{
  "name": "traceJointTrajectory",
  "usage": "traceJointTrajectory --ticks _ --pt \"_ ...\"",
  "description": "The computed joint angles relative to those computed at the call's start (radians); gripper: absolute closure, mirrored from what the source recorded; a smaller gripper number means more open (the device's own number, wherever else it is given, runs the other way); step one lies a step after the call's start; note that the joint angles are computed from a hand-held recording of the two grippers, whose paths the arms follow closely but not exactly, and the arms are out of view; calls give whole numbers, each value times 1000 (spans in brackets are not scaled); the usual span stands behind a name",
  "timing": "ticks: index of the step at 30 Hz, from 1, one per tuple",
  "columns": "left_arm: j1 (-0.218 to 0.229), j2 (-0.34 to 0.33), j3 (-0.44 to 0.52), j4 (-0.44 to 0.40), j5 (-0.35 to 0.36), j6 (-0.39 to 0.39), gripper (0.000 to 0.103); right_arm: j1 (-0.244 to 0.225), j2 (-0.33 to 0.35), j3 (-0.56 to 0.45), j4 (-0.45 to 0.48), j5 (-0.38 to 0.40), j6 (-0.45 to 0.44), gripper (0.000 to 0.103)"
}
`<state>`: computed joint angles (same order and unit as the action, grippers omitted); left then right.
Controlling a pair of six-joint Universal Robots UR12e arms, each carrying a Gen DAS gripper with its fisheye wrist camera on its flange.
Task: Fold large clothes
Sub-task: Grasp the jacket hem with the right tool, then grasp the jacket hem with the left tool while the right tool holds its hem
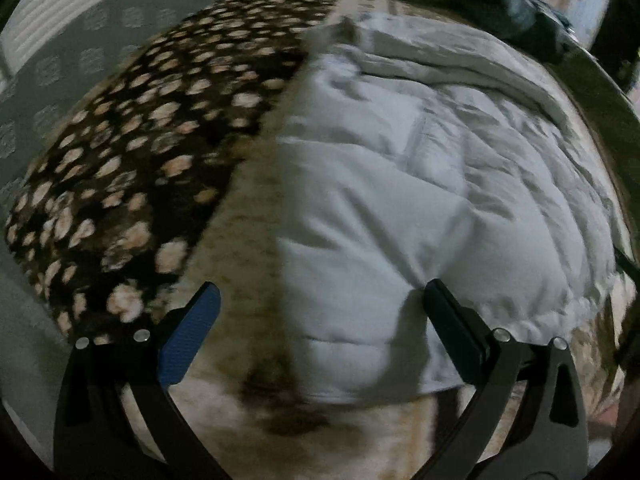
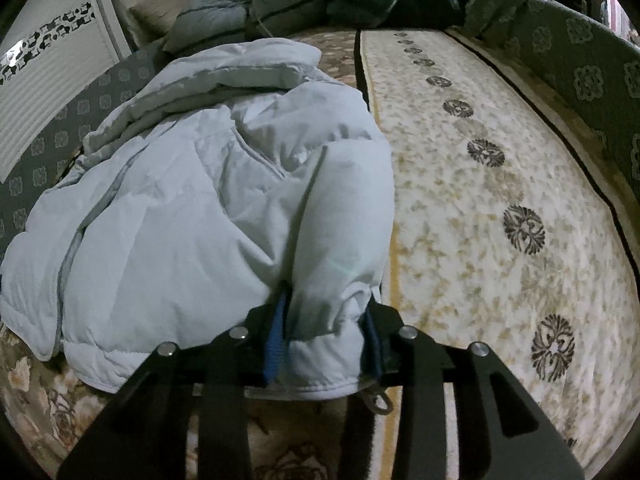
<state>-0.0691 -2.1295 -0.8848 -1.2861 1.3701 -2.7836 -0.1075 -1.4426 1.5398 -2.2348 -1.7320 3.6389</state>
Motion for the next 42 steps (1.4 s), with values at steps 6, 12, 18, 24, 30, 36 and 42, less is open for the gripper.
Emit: traceJointTrajectory --ticks 6,12,18,24,30,36,42 --pt "-46 12 -24 32 66 103 3 -1 -6 2 4 0 18 64" --pt "-48 7 -15 46 93 88 6 -8 -14 15 -13 17 33 62" --pt "-65 -12 30 12 124 70 23 -9 -14 19 -23 19 38 60" --pt "-78 -44 96 -36 155 51 32 -34 -28 40 -51 78 77 50" --pt "-77 -42 80 -26 159 54 30 -90 -62 96 -162 214 203 43" --pt "-81 -42 71 -14 179 63 27 -81 -46 84 -103 226 159 21" --pt "-77 -46 77 -24 175 49 21 -63 -34 73 -95 198 129 18"
